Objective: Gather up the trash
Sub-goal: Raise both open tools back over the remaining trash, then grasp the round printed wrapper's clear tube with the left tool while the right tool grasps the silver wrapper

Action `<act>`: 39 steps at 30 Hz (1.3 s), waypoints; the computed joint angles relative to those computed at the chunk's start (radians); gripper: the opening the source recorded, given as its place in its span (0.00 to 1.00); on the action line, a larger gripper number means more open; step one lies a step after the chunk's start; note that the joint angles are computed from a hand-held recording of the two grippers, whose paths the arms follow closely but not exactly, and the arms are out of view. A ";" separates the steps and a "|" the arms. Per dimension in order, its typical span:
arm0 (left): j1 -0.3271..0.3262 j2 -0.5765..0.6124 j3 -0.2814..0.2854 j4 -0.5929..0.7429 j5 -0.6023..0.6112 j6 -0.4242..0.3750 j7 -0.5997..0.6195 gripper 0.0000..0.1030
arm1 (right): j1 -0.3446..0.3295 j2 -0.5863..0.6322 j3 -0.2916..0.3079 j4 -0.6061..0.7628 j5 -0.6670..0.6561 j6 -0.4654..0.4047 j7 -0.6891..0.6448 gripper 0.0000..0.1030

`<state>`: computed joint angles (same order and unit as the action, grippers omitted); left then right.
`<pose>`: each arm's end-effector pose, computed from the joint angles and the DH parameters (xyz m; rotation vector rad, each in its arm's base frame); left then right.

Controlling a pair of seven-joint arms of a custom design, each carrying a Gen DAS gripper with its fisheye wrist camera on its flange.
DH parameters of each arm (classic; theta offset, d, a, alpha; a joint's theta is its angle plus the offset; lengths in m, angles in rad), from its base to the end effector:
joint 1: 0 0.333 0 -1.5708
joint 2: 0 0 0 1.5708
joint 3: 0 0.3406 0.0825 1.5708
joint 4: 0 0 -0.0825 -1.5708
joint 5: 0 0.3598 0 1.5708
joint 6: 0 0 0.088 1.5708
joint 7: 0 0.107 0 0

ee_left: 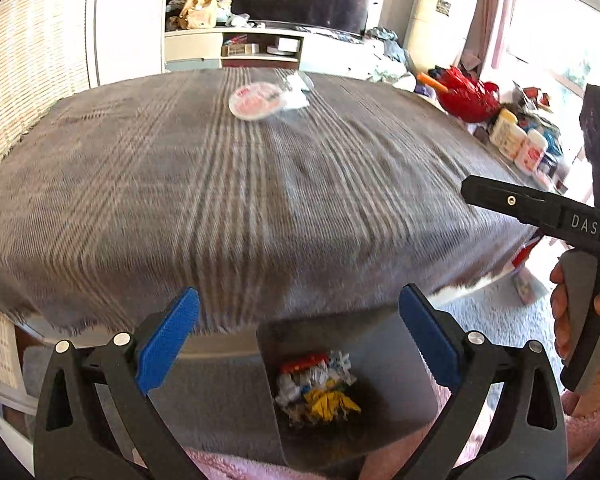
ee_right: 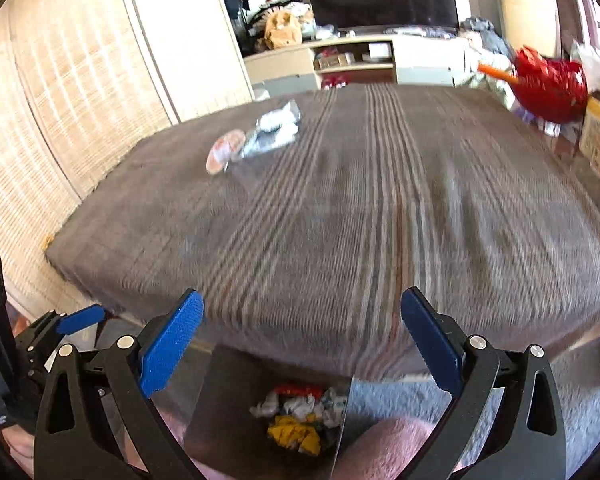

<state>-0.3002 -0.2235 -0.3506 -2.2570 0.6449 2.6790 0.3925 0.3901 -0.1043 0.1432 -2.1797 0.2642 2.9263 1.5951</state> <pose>0.3779 -0.3271 0.5499 -1.8217 1.7908 -0.8741 0.4710 0.2626 0.5720 -1.8456 1.3866 -0.3449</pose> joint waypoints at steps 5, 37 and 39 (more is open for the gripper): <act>0.010 0.058 0.025 0.068 -0.013 0.000 0.042 0.92 | -0.014 0.069 -0.009 0.105 -0.040 -0.030 0.011 0.97; -0.073 0.571 0.175 0.740 -0.070 -0.324 0.239 0.77 | 0.000 0.452 -0.109 0.653 -0.177 -0.181 0.122 0.97; -0.068 0.574 0.179 0.738 -0.081 -0.323 0.251 0.76 | 0.003 0.470 -0.109 0.675 -0.177 -0.191 0.117 0.97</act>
